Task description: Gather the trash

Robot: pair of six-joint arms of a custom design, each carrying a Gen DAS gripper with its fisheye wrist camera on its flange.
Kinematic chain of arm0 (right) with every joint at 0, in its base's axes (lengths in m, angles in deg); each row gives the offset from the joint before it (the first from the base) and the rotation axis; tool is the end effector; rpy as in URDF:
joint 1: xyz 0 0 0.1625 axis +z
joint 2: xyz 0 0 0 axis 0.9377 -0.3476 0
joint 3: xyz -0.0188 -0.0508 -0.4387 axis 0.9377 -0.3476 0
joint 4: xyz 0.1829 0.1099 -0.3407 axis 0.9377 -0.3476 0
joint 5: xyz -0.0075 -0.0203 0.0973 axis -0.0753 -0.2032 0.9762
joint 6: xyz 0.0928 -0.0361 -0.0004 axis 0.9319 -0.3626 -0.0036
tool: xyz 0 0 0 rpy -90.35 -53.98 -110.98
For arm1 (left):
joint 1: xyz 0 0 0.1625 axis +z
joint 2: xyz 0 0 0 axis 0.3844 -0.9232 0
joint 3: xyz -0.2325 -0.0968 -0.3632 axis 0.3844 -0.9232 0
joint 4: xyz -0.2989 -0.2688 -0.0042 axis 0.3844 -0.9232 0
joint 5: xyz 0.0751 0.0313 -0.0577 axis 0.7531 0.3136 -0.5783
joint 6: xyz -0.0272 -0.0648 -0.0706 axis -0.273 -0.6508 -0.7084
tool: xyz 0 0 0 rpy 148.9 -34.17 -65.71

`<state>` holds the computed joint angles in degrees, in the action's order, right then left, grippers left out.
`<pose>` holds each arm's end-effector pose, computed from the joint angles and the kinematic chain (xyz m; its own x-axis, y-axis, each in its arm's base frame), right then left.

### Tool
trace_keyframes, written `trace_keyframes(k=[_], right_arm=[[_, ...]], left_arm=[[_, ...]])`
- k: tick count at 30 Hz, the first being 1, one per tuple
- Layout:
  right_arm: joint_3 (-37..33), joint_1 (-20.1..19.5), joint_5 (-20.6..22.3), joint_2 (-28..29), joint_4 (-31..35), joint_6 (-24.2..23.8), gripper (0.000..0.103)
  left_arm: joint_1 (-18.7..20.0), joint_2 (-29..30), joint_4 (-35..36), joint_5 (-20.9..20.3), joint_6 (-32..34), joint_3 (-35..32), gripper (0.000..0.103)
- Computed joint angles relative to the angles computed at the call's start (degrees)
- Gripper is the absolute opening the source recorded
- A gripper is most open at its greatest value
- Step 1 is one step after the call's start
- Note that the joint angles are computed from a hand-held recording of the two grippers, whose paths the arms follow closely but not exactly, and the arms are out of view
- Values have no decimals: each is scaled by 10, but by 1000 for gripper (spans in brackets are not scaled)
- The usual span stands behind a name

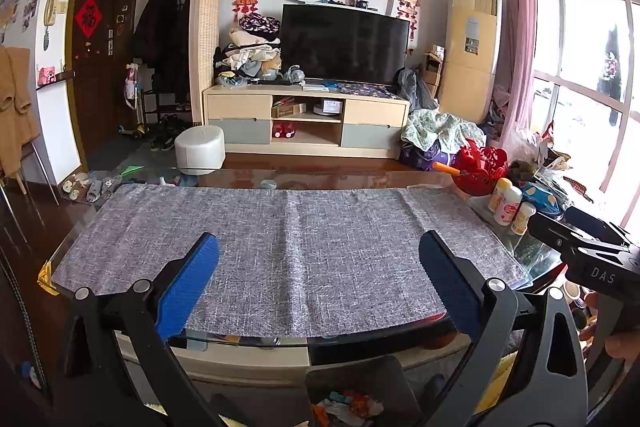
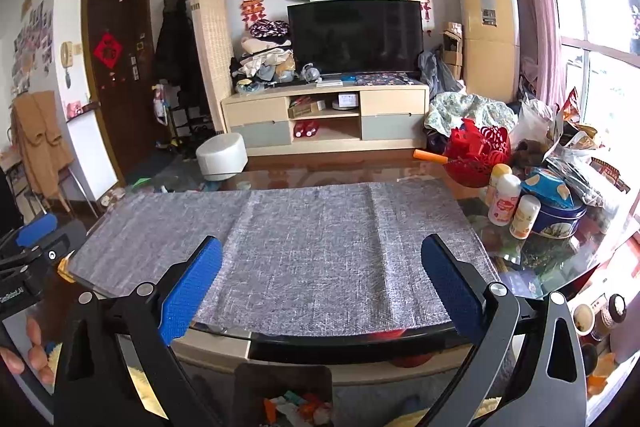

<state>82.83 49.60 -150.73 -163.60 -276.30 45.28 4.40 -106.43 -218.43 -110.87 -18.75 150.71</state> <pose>0.2616 -0.3734 0.4630 -0.7254 0.3898 0.5674 -0.4212 0.4005 -0.8137 -0.5081 -0.4795 0.2211 -0.6425 0.5397 -0.5440 0.7646 0.4046 -0.5017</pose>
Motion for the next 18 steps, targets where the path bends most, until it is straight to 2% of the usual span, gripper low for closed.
trace_keyframes(k=[18], right_arm=[[-5,0,-1,2,-5,-5,100]], left_arm=[[2,-8,-1,2,6,3,95]])
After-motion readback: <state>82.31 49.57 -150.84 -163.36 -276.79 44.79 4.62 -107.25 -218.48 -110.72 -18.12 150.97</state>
